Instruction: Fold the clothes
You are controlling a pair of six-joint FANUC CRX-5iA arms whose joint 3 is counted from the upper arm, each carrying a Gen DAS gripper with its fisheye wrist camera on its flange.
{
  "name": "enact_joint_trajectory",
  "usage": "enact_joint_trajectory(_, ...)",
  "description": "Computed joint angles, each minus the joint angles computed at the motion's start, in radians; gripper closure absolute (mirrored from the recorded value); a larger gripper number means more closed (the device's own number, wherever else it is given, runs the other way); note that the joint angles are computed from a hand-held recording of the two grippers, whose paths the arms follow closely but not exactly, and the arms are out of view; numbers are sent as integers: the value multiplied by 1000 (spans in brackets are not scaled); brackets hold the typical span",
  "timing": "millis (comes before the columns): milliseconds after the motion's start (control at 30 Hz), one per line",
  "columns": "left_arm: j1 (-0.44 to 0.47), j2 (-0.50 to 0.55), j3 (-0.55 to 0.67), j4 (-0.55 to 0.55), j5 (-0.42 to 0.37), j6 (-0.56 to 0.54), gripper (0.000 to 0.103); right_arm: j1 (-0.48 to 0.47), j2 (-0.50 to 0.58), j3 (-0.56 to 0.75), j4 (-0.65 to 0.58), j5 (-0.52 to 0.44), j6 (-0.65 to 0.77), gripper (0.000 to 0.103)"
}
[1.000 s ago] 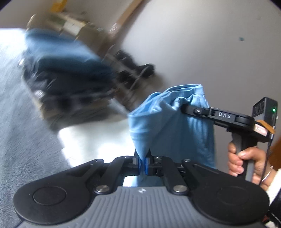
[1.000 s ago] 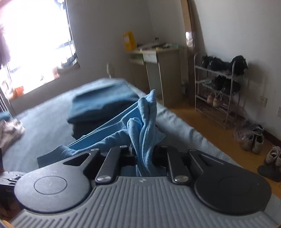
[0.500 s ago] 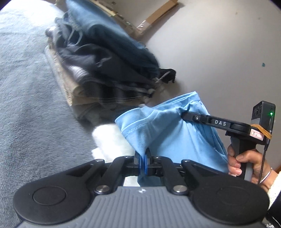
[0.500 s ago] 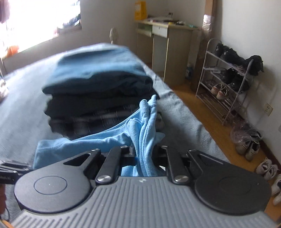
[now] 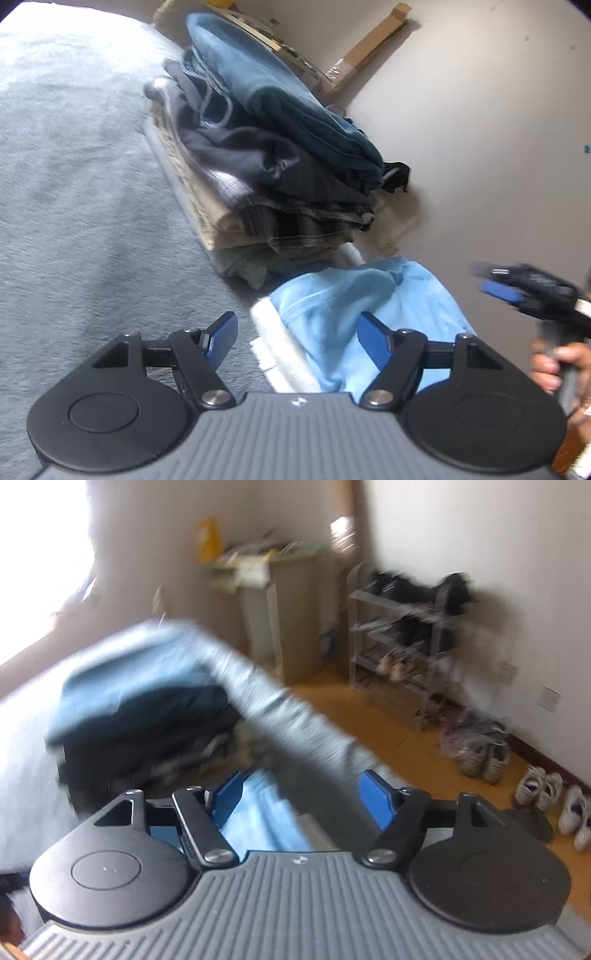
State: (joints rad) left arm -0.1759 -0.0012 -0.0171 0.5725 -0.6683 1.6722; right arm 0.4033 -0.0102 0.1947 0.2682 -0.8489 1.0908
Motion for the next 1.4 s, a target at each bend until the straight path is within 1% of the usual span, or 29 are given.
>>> enact_joint_trajectory(67, -8, -9, 23, -61, -4, 17, 31, -7, -84, -89, 72, 62, -136, 32)
enact_joint_trajectory(100, -14, -15, 32, -86, -5, 13, 30, -14, -130, -127, 67, 88, -171, 34)
enact_joint_trajectory(133, -23, -22, 35, -99, -4, -3, 30, -25, -173, -155, 46, 109, -186, 44)
enact_joint_trajectory(167, -33, -31, 35, -102, -2, -27, 30, -38, -221, -181, -17, 112, -148, 50)
enact_joint_trajectory(233, -55, -45, 39, -111, 0, -71, 30, -38, -269, -185, -117, 51, -25, 73)
enact_joint_trajectory(333, -92, -51, 52, -121, -6, -119, 30, -22, -305, -175, -264, -65, 190, 84)
enact_joint_trajectory(400, -111, -57, 63, -148, -26, -117, 30, -2, -322, -209, -275, -77, 247, 84)
enact_joint_trajectory(433, -120, -63, 69, -165, -37, -107, 30, 11, -327, -241, -238, -65, 227, 84)
enact_joint_trajectory(467, -130, -69, 76, -185, -50, -91, 30, 21, -325, -275, -173, -54, 171, 84)
enact_joint_trajectory(500, -140, -75, 84, -204, -63, -74, 30, 34, -318, -310, -87, -41, 82, 84)
enact_joint_trajectory(533, -149, -80, 90, -219, -75, -62, 30, 36, -317, -352, 14, -25, -39, 89)
enact_joint_trajectory(567, -156, -82, 95, -230, -83, -55, 30, 33, -312, -389, 109, -17, -156, 89)
enact_joint_trajectory(633, -172, -86, 105, -251, -94, -45, 30, 18, -349, -460, 225, 46, -319, 87)
enact_joint_trajectory(667, -180, -91, 102, -254, -91, -54, 30, 12, -386, -494, 237, 94, -337, 87)
enact_joint_trajectory(700, -186, -94, 96, -252, -84, -72, 30, 13, -418, -507, 206, 121, -302, 87)
enact_joint_trajectory(733, -193, -93, 93, -252, -79, -89, 30, 16, -447, -506, 143, 131, -214, 87)
enact_joint_trajectory(833, -220, -80, 95, -251, -75, -138, 30, 47, -486, -459, -57, 50, 108, 87)
enact_joint_trajectory(867, -229, -74, 97, -250, -76, -155, 30, 65, -482, -454, -66, 17, 162, 87)
enact_joint_trajectory(967, -257, -48, 123, -277, -116, -197, 30, 109, -444, -470, 33, -55, 141, 89)
enact_joint_trajectory(1000, -266, -41, 134, -300, -130, -196, 30, 106, -432, -485, 106, -63, 71, 89)
enact_joint_trajectory(1033, -274, -37, 140, -321, -139, -190, 30, 104, -419, -502, 182, -74, -8, 87)
enact_joint_trajectory(1100, -274, -43, 124, -318, -123, -191, 30, 85, -437, -523, 242, -8, -107, 87)
enact_joint_trajectory(1133, -272, -45, 114, -307, -112, -196, 30, 68, -443, -527, 260, 25, -134, 87)
enact_joint_trajectory(1167, -270, -46, 107, -297, -104, -200, 30, 71, -437, -514, 250, 52, -108, 87)
enact_joint_trajectory(1233, -268, -44, 99, -285, -97, -207, 29, 75, -385, -430, 123, 38, 45, 88)
enact_joint_trajectory(1300, -265, -46, 85, -271, -83, -214, 26, 68, -327, -336, -13, 6, 205, 88)
enact_joint_trajectory(1333, -264, -48, 78, -264, -76, -216, 25, 51, -284, -281, -72, -38, 267, 89)
enact_joint_trajectory(1367, -261, -48, 72, -253, -69, -219, 24, 45, -247, -245, -80, -74, 279, 89)
enact_joint_trajectory(1400, -258, -48, 67, -241, -64, -222, 24, 45, -222, -238, -34, -83, 239, 90)
